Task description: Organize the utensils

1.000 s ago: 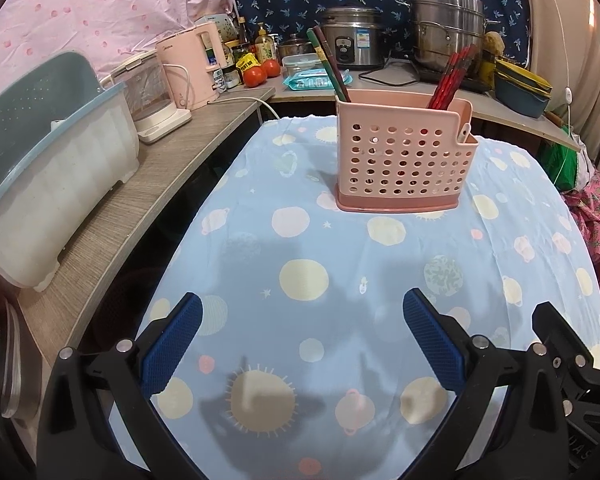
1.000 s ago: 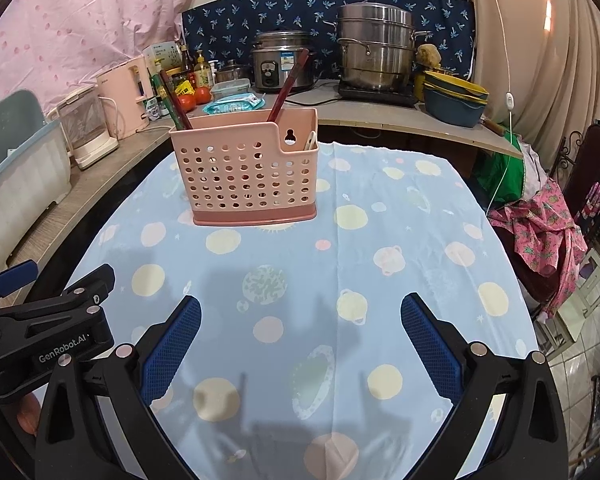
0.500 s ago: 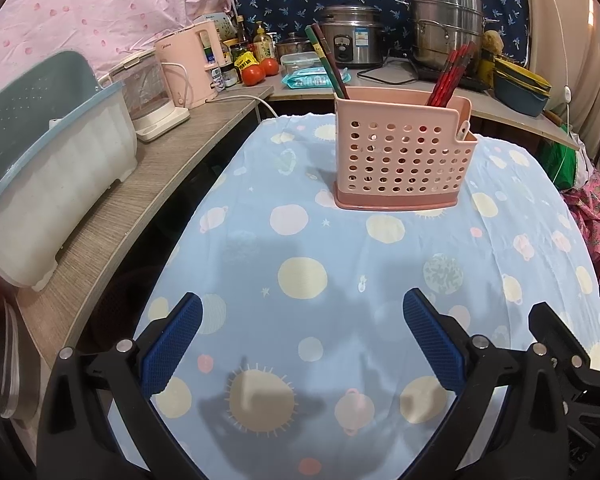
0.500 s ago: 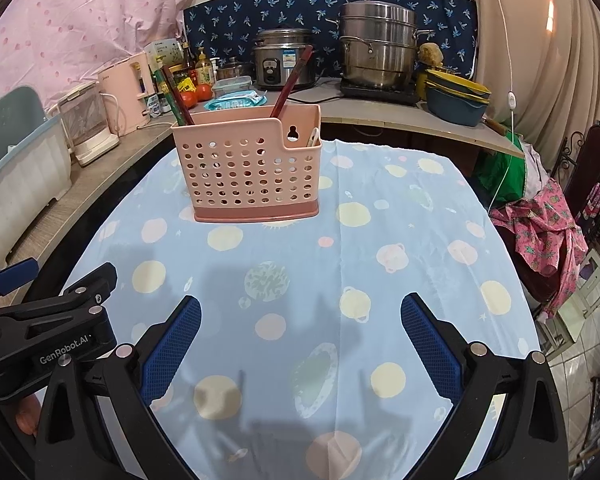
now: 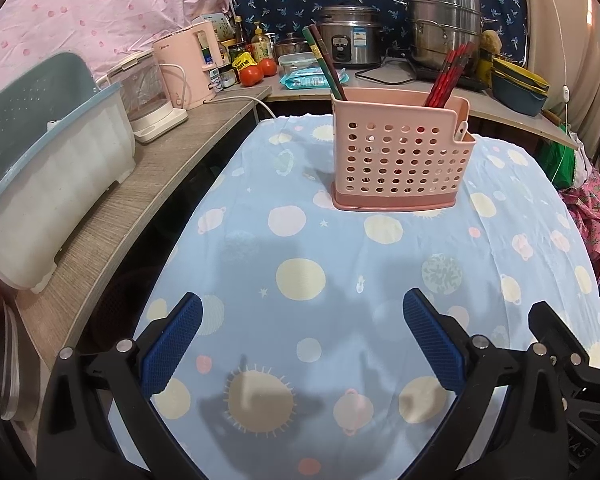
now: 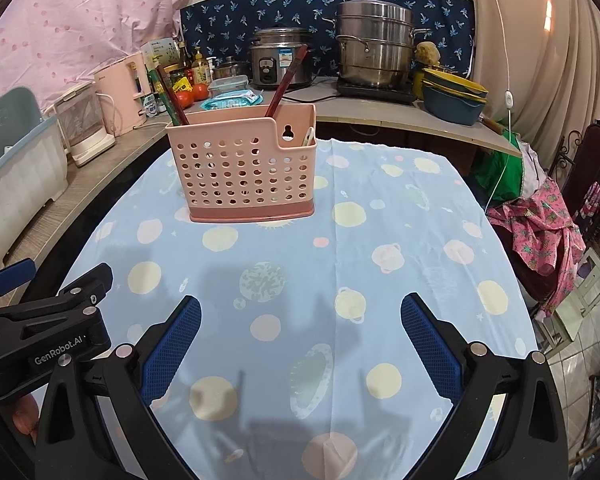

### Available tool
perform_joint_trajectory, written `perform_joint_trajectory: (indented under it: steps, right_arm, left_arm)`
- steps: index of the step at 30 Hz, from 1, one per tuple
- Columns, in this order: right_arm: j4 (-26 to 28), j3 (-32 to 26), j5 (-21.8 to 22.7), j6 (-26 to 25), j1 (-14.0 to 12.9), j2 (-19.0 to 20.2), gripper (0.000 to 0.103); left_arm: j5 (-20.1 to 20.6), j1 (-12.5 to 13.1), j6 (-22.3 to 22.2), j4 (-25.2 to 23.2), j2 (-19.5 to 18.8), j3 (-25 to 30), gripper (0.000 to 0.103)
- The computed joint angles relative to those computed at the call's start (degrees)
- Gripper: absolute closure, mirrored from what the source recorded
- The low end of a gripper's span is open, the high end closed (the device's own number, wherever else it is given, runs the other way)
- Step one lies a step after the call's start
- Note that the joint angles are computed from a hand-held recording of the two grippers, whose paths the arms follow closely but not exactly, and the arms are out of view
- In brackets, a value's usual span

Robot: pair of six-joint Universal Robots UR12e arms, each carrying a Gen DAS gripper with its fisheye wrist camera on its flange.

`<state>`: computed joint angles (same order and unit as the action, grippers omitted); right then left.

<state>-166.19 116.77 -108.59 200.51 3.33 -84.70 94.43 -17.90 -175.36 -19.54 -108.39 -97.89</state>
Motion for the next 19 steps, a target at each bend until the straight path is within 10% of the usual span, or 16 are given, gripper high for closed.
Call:
perform_joint_trajectory:
  steps: [19]
  right_arm:
    - [0.4,-0.1,0.2,0.1,-0.2,0.0,0.006]
  left_arm:
    - [0.5,-0.3,0.1,0.0,-0.4,0.5,0.007]
